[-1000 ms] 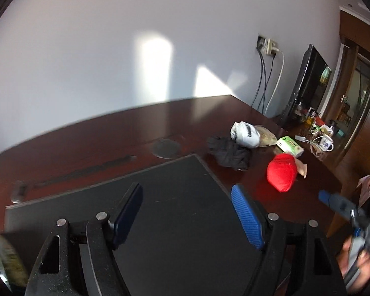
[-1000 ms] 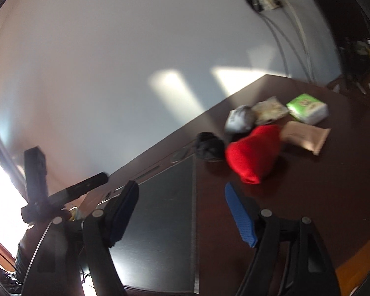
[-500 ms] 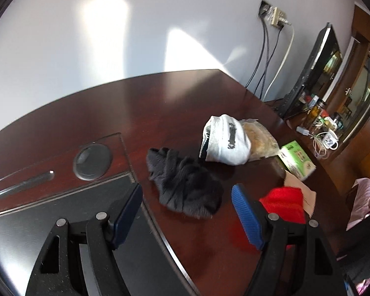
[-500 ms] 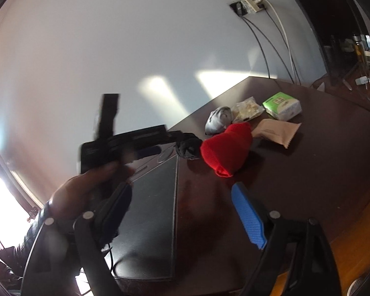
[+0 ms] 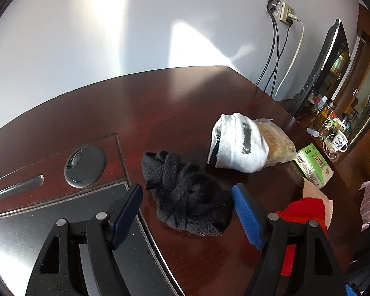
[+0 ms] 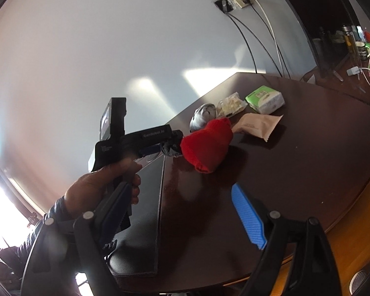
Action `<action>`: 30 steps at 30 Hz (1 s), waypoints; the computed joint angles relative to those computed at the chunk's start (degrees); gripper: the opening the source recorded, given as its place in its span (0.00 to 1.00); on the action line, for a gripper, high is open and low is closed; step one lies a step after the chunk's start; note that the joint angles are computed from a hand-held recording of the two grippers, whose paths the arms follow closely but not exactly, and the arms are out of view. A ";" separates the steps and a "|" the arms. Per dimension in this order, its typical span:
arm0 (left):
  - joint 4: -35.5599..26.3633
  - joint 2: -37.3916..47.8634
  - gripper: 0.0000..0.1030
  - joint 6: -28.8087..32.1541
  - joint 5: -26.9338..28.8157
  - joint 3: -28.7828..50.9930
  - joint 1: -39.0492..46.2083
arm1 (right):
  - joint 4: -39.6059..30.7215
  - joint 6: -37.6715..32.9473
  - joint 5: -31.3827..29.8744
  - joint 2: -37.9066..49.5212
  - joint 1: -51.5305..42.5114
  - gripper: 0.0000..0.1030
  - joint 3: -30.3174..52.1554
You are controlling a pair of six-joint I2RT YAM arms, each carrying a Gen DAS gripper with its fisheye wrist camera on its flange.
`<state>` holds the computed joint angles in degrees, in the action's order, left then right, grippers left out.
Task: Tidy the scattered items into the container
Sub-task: 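Move both tools back to the table over the black cloth and red beanie, then grasp the black cloth with the left gripper while right gripper grasps the red beanie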
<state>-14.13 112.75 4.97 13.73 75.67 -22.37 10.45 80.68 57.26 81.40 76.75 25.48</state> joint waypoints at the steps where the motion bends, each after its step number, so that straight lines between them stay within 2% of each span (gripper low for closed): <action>1: -0.05 0.16 0.74 0.06 -0.02 0.14 -0.07 | 0.09 0.01 -0.18 0.05 -0.12 0.83 -0.05; 8: 1.38 0.86 0.74 1.76 -1.16 -0.11 -1.08 | 0.27 -0.01 -1.58 0.63 -0.93 0.83 0.08; 10: 2.20 0.56 0.62 3.01 -1.23 -0.77 -1.27 | 0.26 -0.01 -1.85 0.86 -1.09 0.83 0.19; 13: 3.45 0.01 0.60 4.46 -1.11 -1.79 -1.19 | 0.07 0.29 -2.27 1.25 -1.28 0.83 0.43; 30: 7.58 -4.07 0.59 5.81 1.10 -6.59 1.01 | -3.01 -0.30 -4.30 2.45 -2.55 0.83 3.01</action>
